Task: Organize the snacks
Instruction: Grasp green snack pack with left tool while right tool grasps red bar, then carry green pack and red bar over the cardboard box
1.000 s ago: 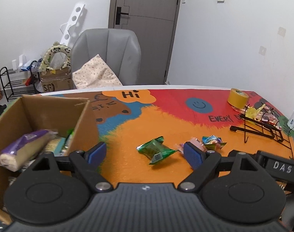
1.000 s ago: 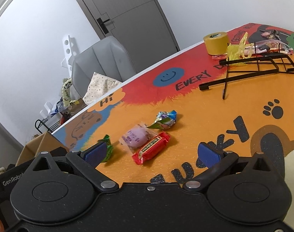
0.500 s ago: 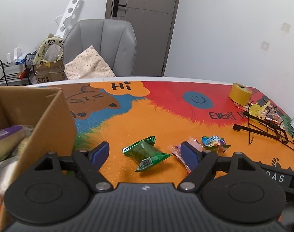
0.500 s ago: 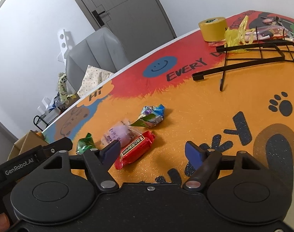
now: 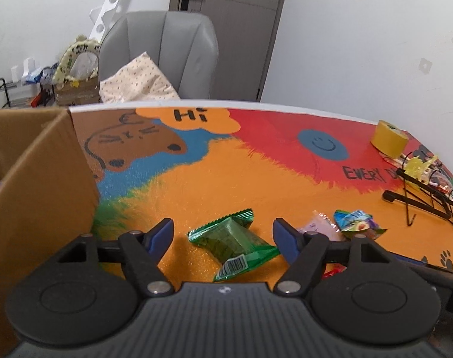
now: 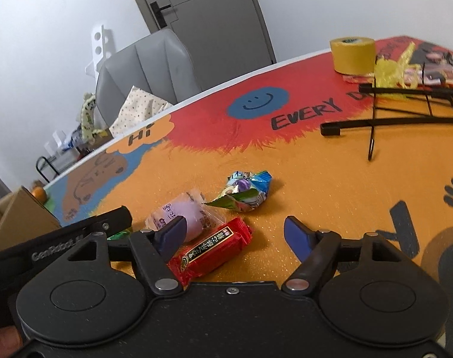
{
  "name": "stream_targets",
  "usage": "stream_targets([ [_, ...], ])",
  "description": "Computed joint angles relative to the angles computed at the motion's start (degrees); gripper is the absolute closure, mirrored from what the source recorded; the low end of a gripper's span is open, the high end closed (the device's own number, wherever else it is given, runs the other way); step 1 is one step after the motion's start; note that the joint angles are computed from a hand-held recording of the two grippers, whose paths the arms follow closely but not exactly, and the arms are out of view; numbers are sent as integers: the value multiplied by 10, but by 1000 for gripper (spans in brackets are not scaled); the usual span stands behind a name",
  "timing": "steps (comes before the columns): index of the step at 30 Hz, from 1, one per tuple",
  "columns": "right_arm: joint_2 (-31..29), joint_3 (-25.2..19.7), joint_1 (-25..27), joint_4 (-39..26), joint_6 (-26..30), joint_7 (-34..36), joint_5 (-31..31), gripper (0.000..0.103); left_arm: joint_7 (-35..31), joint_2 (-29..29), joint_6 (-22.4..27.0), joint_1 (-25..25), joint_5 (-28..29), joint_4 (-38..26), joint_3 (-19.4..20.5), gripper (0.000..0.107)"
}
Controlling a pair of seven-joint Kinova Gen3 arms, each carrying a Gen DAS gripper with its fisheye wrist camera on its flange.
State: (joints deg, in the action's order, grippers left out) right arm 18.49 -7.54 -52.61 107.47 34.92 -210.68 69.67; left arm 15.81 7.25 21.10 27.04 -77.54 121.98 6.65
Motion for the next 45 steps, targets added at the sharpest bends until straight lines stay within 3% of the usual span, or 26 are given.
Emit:
stream_targets([
  [3, 10, -6, -2, -21, 26, 50, -31, 28, -16, 11, -2, -6, 27, -7, -1, 38],
  [6, 18, -2, -14, -34, 46, 77, -46, 29, -13, 12, 7, 9, 16, -6, -7, 41],
  [8, 21, 0, -23, -39, 60, 88, -51, 31, -9, 11, 12, 13, 10, -3, -7, 50],
  [11, 21, 2, -31, -42, 77, 99, -61, 36, -21, 6, 19, 11, 28, -3, -3, 68],
  [17, 17, -4, -44, -45, 116, 117, -86, 55, -55, -13, 9, 8, 62, 7, 5, 76],
  [19, 15, -6, -49, -43, 130, 118, -89, 69, -45, -24, 10, 12, 51, 15, 9, 76],
  [21, 6, -8, -49, -31, 127, 107, -89, 76, -36, -34, 15, 12, 44, 22, 17, 76],
  [27, -35, -20, -35, 18, 78, 34, -72, 83, -29, -70, 23, -4, 42, 40, 47, 77],
  [37, -70, -64, -34, 47, 95, -53, -7, 83, -42, -142, 30, -56, 65, 73, 103, 76],
  [45, -78, -85, -31, 41, 102, -71, 21, 83, -84, -194, 19, -105, 105, 85, 132, 76],
])
